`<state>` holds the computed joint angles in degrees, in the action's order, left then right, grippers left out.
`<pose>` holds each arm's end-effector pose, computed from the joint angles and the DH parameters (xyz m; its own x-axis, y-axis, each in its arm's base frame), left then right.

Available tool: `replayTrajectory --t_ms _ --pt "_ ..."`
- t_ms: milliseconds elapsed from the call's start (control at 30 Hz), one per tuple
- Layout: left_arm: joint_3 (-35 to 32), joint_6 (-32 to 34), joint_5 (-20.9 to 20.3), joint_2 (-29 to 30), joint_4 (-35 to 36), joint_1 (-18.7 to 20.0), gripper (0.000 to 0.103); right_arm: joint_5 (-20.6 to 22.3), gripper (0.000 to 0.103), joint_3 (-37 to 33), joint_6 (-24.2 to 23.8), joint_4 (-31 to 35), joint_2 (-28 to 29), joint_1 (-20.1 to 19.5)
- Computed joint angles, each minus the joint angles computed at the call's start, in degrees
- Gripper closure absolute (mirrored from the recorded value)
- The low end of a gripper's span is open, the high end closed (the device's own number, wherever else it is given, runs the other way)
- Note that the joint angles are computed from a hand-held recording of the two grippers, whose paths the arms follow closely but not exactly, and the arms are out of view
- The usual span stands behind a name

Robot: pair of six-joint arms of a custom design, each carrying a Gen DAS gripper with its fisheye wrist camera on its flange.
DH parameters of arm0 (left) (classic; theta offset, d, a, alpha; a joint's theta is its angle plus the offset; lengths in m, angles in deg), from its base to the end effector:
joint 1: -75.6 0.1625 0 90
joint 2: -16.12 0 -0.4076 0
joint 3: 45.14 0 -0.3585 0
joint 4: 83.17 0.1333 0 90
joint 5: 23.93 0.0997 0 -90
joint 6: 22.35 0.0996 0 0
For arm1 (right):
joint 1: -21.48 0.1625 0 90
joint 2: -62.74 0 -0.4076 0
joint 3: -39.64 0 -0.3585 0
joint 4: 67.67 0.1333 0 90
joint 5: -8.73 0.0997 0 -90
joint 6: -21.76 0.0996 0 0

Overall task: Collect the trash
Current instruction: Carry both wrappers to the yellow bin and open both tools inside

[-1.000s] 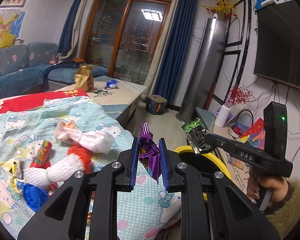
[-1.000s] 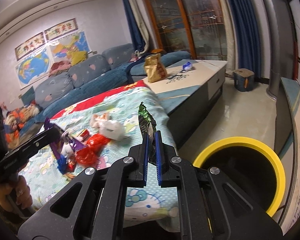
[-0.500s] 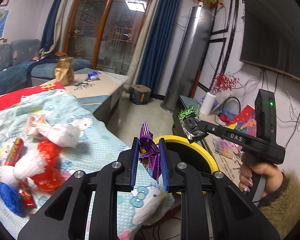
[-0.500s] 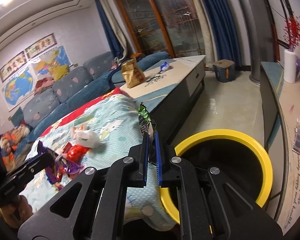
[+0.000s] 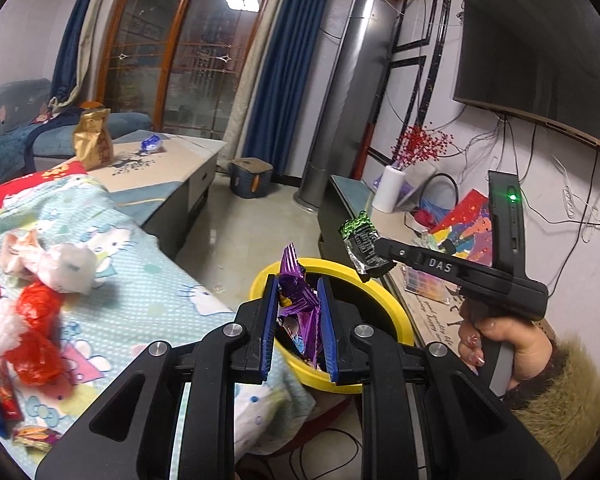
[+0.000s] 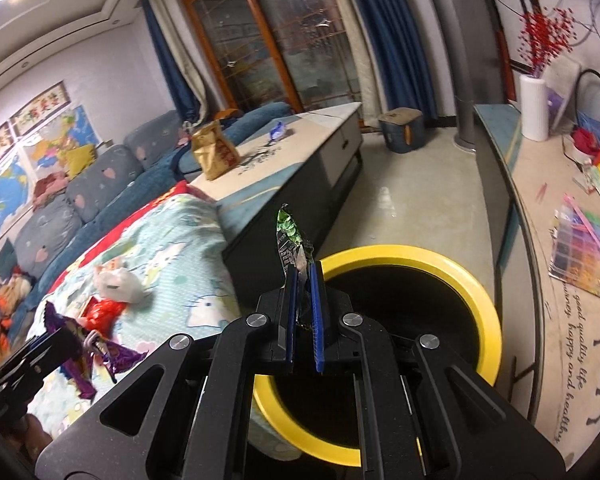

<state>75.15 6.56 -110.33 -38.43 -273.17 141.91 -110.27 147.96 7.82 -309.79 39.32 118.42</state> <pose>-0.0820 -0.5341 0.1417 -0.6519 0.6886 -0.3176 0.7394 0.4843 -0.4677 0.1478 -0.5107 0.0256 -0.8838 0.2355 0.4043 -0.2676 0.4545 -0.8496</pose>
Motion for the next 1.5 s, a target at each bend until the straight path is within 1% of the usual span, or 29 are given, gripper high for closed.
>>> replayTrajectory --t_ms 200,467,900,1067,1133,1167,1200,1233,1267,1300,1333,1367,1400,1433,1500 --pt "-0.5 0.4 -0.7 2.2 0.3 -0.6 0.084 -1.5 0.099 1.0 1.0 -1.5 -0.3 -1.5" --pt "-0.8 1.4 -0.7 4.9 -0.1 -1.3 0.084 -2.1 0.099 2.8 2.6 -2.6 -1.1 -3.5" --pt "-3.5 1.5 0.0 9.9 1.9 -1.5 0.084 -3.2 0.099 3.9 5.7 -0.3 -1.8 -5.6" --pt "-4.7 1.9 0.6 12.1 1.7 -1.6 0.083 -2.5 0.099 4.4 7.3 1.2 -2.2 -6.8" --pt "-5.4 2.0 0.9 13.0 1.3 -1.5 0.082 -2.2 0.096 4.7 8.1 2.3 -2.5 -7.2" --pt "-6.1 1.8 1.5 13.6 1.9 -1.5 0.072 -2.4 0.092 4.8 8.9 3.3 -2.7 -7.4" --pt "-6.4 1.7 1.8 13.8 2.0 -1.4 0.063 -2.4 0.081 4.9 9.5 3.8 -2.9 -7.6" --pt "-6.8 1.4 2.2 14.2 1.7 -1.4 0.044 -3.0 0.075 4.9 10.6 3.8 -2.7 -7.6" --pt "-7.1 1.4 2.1 14.3 1.7 -1.3 0.038 -3.5 0.066 4.9 11.3 3.4 -2.6 -7.6" --pt "-7.0 1.6 1.8 14.1 1.6 -1.1 0.038 -3.8 0.06 4.9 11.8 3.2 -2.5 -7.6" --pt "-6.8 1.7 2.0 13.9 1.1 -1.1 0.035 -4.2 0.058 4.9 12.5 2.8 -2.5 -7.6" --pt "-6.4 1.7 2.5 13.5 0.3 -1.2 0.027 -4.6 0.057 4.9 12.7 2.4 -2.4 -7.4" --pt "-6.1 1.6 2.6 13.2 -0.3 -1.3 0.021 -5.1 0.055 4.8 12.6 1.8 -2.2 -7.2" --pt "-5.6 1.5 2.7 12.8 -1.4 -1.3 0.008 -5.6 0.054 4.7 12.3 1.1 -2.1 -6.8" --pt "-4.3 1.6 3.2 11.6 -3.6 -1.5 0.007 -6.0 0.047 4.5 11.7 -0.2 -1.8 -6.3"
